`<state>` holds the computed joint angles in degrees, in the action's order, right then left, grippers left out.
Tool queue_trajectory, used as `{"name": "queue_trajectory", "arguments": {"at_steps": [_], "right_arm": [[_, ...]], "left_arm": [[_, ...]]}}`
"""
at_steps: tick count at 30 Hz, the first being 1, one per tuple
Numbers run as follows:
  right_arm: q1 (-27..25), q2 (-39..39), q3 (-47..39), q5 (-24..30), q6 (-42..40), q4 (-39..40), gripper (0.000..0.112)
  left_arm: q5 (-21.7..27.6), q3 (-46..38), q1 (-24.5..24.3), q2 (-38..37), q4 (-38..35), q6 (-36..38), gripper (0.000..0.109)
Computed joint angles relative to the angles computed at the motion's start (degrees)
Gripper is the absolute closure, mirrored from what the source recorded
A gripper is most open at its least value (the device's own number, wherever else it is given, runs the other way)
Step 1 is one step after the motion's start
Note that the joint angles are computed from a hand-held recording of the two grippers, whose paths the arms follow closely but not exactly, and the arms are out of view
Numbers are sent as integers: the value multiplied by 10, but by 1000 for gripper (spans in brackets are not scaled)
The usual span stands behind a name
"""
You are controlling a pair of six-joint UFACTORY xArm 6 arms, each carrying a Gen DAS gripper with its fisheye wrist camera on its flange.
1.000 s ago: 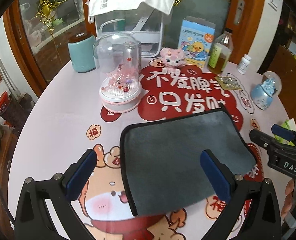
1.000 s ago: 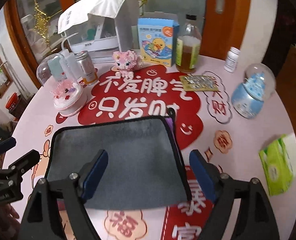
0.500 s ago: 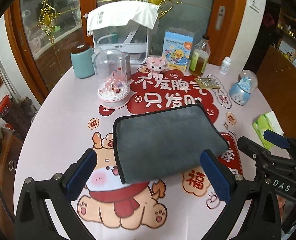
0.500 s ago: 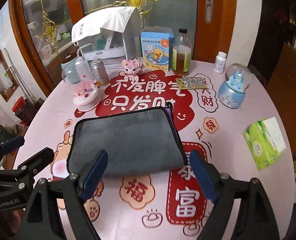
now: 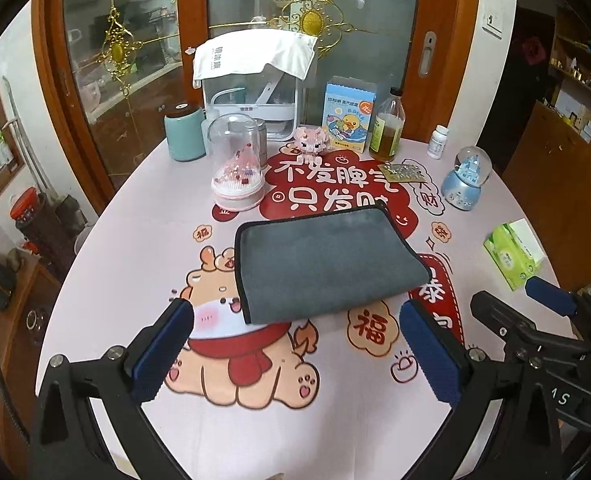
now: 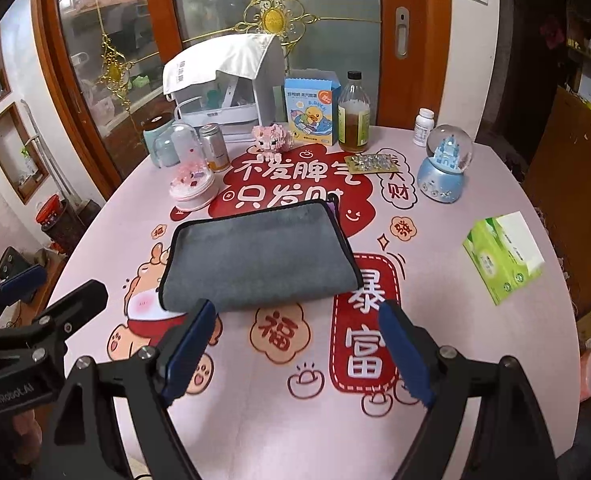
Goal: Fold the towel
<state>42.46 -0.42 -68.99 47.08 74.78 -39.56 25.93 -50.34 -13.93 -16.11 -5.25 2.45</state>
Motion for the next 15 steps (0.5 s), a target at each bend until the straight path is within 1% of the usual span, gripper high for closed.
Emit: {"name": "queue_trajectory", "arguments": {"at_steps": [6,12,15], "right_arm": [[23,-26,23,9,5,16,28],[53,-41,34,27,20,5,28],[63,-46,37,36,38,-1,28]], "left_arm": [[20,28,1,-45,16,-24,6],[31,52,2,-82,32,-15,6],[45,57,5,-94,23,-1,6]]}}
